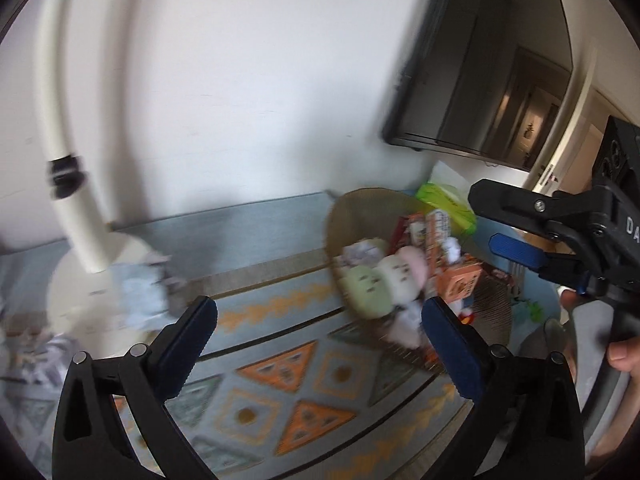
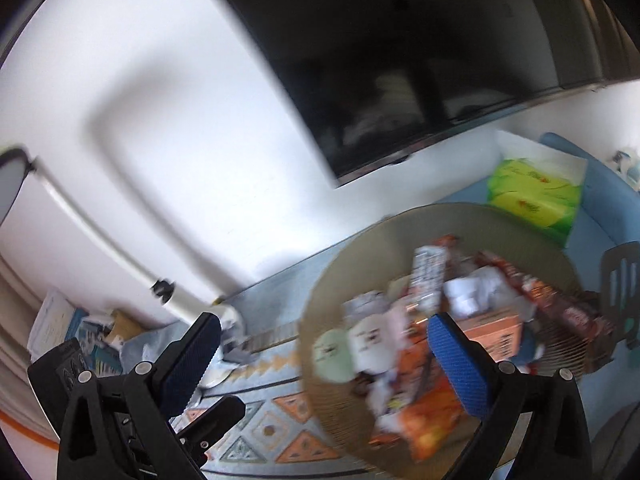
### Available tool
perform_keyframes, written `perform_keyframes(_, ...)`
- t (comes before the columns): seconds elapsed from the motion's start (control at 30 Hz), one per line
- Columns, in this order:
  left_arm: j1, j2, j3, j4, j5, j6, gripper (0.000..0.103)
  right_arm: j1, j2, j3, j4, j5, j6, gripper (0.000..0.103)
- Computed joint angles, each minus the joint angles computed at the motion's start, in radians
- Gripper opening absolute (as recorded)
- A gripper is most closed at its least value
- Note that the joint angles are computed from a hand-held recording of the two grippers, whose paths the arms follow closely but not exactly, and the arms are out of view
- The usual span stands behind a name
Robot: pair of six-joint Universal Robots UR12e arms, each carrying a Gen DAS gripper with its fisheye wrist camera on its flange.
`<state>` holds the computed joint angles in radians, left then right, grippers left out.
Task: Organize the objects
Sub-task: 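Move both open tools back over the paper balls and plaid cloth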
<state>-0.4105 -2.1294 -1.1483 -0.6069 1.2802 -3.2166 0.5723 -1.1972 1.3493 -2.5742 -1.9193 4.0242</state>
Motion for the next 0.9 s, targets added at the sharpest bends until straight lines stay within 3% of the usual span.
perform_keyframes(0.17, 0.052, 0.105, -0.154, 0.032, 0.123, -0.004, 0.102, 0.051, 0.084, -0.107, 0.081, 0.033, -0.068, 0.103)
perform_keyframes(0.33, 0.105, 0.220, -0.355, 0.075, 0.377, 0.009, 0.102, 0.114, 0.161, -0.155, 0.198, 0.014, -0.182, 0.103)
perform_keyframes(0.4, 0.135, 0.248, -0.412, 0.070, 0.427, -0.002, 0.102, 0.132, 0.181, -0.159, 0.226, -0.016, -0.182, 0.103)
perform_keyframes(0.53, 0.199, 0.269, -0.487, 0.065, 0.412, -0.070, 0.102, 0.138, 0.220, -0.184, 0.308, -0.019, -0.155, 0.103)
perform_keyframes(0.6, 0.215, 0.263, -0.497, 0.074, 0.409, -0.097, 0.102, 0.142, 0.242, -0.202, 0.295, -0.078, -0.169, 0.103)
perform_keyframes(0.63, 0.223, 0.255, -0.497, 0.081, 0.395, -0.108, 0.102, 0.137, 0.249, -0.210, 0.285, -0.068, -0.173, 0.103)
perform_keyframes(0.73, 0.231, 0.235, -0.471, 0.057, 0.371, -0.111, 0.102, 0.122, 0.279, -0.253, 0.267, -0.040, -0.179, 0.103)
perform_keyframes(0.8, 0.236, 0.222, -0.452, 0.047, 0.347, -0.108, 0.102, 0.121, 0.320, -0.335, 0.376, -0.080, -0.185, 0.103)
perform_keyframes(0.83, 0.229, 0.212, -0.438, 0.038, 0.373, -0.101, 0.102, 0.120, 0.337, -0.365, 0.403, -0.091, -0.197, 0.103)
perform_keyframes(0.9, 0.222, 0.193, -0.406, 0.008, 0.393, -0.086, 0.103, 0.105, 0.344, -0.367, 0.332, -0.039, -0.235, 0.103)
